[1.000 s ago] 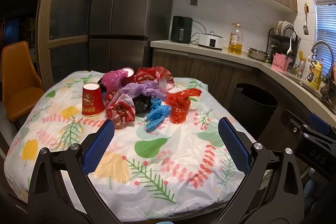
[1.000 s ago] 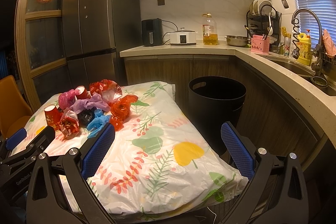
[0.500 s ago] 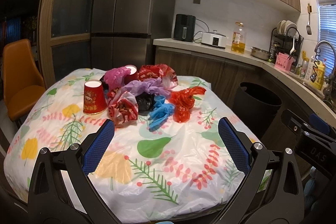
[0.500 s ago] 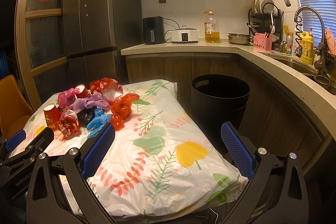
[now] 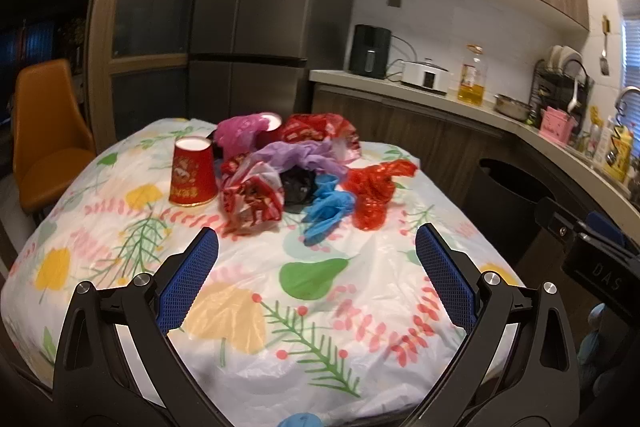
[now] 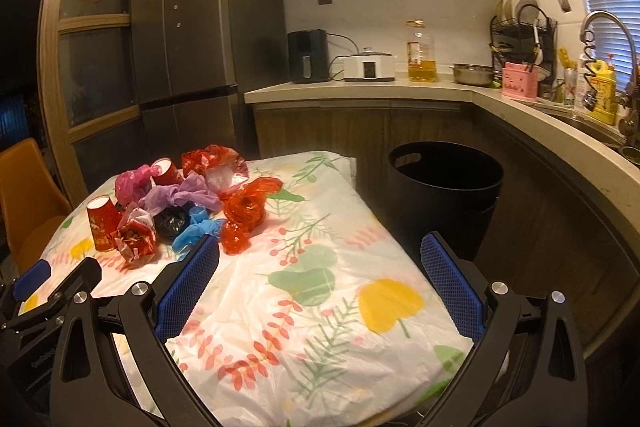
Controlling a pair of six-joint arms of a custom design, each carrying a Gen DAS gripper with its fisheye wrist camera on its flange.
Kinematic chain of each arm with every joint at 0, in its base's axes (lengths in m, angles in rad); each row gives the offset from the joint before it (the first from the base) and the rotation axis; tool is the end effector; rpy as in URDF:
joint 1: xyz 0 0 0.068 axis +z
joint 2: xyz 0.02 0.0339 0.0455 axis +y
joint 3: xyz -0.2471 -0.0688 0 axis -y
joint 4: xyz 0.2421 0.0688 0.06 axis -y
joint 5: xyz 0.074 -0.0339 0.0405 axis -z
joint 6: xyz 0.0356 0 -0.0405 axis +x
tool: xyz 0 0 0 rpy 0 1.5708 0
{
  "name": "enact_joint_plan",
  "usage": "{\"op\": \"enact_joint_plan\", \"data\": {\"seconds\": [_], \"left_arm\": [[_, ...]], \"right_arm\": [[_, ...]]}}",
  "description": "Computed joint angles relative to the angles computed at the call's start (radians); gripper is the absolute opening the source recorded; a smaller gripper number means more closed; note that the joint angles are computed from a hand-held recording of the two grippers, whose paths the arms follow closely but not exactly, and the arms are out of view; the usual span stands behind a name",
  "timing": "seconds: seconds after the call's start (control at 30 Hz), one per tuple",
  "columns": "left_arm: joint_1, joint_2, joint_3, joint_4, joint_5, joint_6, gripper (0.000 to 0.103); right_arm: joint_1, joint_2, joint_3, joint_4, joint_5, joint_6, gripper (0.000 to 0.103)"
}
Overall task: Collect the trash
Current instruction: 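Grasp the blue glove with the left gripper while the right gripper grasps the red bag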
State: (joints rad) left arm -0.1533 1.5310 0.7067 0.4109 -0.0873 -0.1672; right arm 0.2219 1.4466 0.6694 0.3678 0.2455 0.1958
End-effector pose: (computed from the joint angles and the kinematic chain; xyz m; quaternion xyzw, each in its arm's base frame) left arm 0.3156 -0.0456 0.1795 -0.0297 0.8362 -0.0511 0.5452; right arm 0.2981 0.0584 0.1885 0.0563 0.8306 0.0127 0.5539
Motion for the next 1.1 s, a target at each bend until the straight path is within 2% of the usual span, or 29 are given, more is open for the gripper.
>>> {"op": "enact_joint_plan", "data": {"seconds": [0.3,0.53,0.7,0.93,1.1], "left_arm": [[0.031,0.195,0.121,0.072,-0.018,-0.022,0.097],[0.006,0.379,0.282,0.139,-0.065,-0.014,0.095],[-0.011,0.531,0.473,0.059,-0.074,-0.014,0.085],[-0.020,0.706,0.730,-0.126,-0.060,-0.002,0.069],[-0.013,0.789,0.871,-0.284,-0.018,-0.009,0.043]], "right_arm": [[-0.032,0.264,0.178,0.091,-0.120,-0.022,0.098],[-0.078,0.465,0.373,0.087,-0.213,-0.019,0.098],[-0.113,0.554,0.466,0.076,-0.250,-0.020,0.097],[-0.153,0.643,0.568,0.048,-0.296,-0.009,0.094],[-0.147,0.689,0.618,0.043,-0.312,-0.015,0.092]]}}
